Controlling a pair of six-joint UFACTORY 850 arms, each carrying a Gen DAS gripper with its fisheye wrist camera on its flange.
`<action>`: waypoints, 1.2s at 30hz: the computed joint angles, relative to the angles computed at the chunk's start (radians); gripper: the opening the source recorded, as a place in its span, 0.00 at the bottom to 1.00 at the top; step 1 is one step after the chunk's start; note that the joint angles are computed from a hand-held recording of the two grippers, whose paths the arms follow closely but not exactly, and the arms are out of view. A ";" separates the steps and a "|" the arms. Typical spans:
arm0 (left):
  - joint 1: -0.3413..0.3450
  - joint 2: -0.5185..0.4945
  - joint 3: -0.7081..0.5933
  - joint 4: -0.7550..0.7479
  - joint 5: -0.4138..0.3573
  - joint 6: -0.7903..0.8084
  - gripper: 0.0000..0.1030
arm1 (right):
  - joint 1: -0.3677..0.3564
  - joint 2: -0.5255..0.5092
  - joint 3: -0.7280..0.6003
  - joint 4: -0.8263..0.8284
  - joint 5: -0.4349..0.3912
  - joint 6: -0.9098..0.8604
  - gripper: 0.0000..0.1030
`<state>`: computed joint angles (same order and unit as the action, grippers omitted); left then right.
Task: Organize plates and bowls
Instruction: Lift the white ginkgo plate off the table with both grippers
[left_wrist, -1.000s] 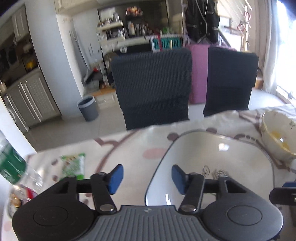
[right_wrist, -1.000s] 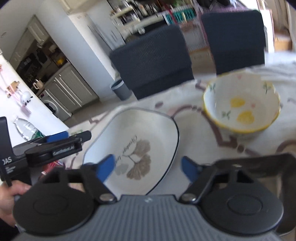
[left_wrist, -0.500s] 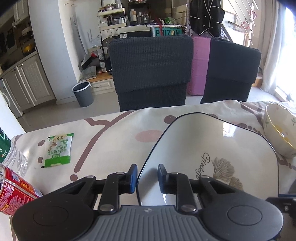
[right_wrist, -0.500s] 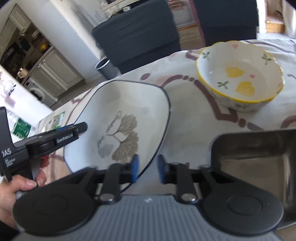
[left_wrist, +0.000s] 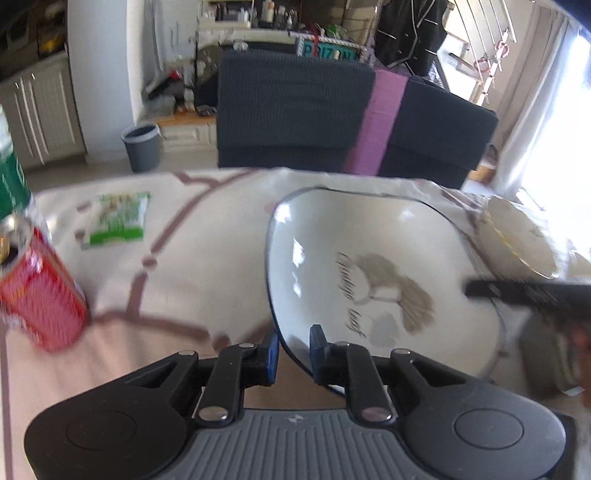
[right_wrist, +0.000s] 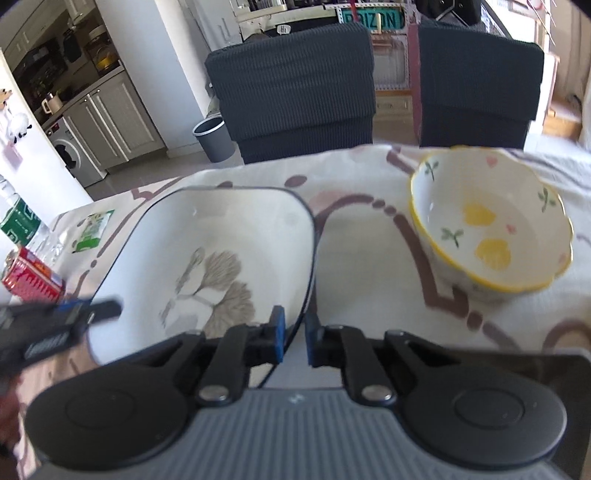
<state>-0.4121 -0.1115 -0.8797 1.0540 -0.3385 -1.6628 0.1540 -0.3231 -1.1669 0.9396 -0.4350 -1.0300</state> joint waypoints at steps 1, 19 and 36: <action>-0.002 0.007 0.002 -0.059 0.010 0.051 0.20 | 0.005 -0.009 -0.011 -0.007 0.010 0.008 0.10; 0.081 -0.049 -0.010 0.186 0.085 -0.424 0.17 | -0.032 -0.174 -0.173 0.101 -0.156 -0.118 0.17; 0.012 0.005 0.033 0.539 -0.015 -0.782 0.11 | -0.058 -0.117 -0.097 0.358 -0.146 -0.456 0.15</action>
